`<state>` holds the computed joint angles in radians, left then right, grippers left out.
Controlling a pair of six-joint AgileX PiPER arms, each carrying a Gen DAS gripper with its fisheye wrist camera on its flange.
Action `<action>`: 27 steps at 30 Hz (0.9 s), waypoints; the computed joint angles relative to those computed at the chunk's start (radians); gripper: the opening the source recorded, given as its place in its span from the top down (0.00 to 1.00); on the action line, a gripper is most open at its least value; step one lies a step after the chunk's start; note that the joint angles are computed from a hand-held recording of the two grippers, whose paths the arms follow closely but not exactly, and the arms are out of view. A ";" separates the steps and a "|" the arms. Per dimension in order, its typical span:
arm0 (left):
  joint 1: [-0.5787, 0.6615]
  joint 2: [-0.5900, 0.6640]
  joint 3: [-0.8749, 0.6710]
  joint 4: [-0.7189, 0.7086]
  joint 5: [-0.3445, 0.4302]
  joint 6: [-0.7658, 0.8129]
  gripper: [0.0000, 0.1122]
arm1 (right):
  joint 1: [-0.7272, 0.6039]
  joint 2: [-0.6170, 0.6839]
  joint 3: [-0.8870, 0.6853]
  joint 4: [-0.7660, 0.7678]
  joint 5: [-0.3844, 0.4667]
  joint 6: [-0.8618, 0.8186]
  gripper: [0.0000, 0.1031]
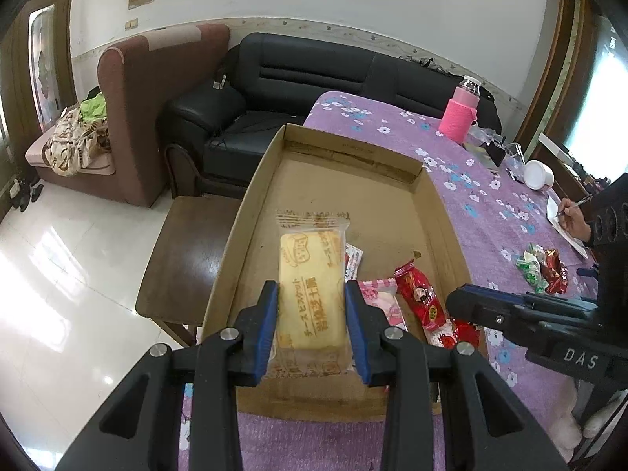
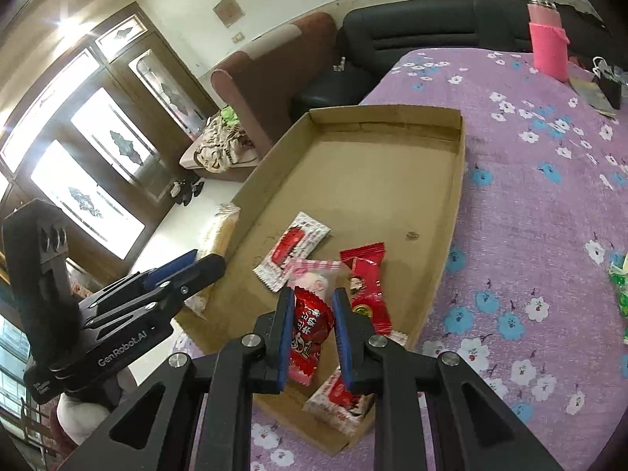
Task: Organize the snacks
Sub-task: 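Carry the cake bar and red candy to the tray and release them, then move both open grippers back over the remaining snacks on the cloth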
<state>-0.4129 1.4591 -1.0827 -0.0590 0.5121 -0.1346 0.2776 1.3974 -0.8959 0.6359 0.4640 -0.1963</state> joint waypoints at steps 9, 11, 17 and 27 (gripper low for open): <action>-0.057 0.151 -0.187 0.148 0.059 -0.136 0.70 | 0.012 0.038 -0.063 -0.283 -0.038 0.235 0.79; -0.047 0.216 -0.271 0.117 0.096 -0.116 0.70 | 0.003 0.076 -0.106 -0.321 -0.036 0.264 0.79; -0.040 0.347 -0.425 0.111 0.160 -0.130 0.61 | -0.004 0.164 -0.193 -0.423 -0.021 0.342 0.78; -0.076 0.247 -0.330 0.079 0.074 -0.160 0.46 | -0.079 0.033 -0.079 -0.258 -0.027 0.197 0.61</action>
<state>-0.4891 1.7057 -1.4122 0.0203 0.5859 -0.2943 0.1982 1.4304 -0.9750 0.3782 0.4373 0.0009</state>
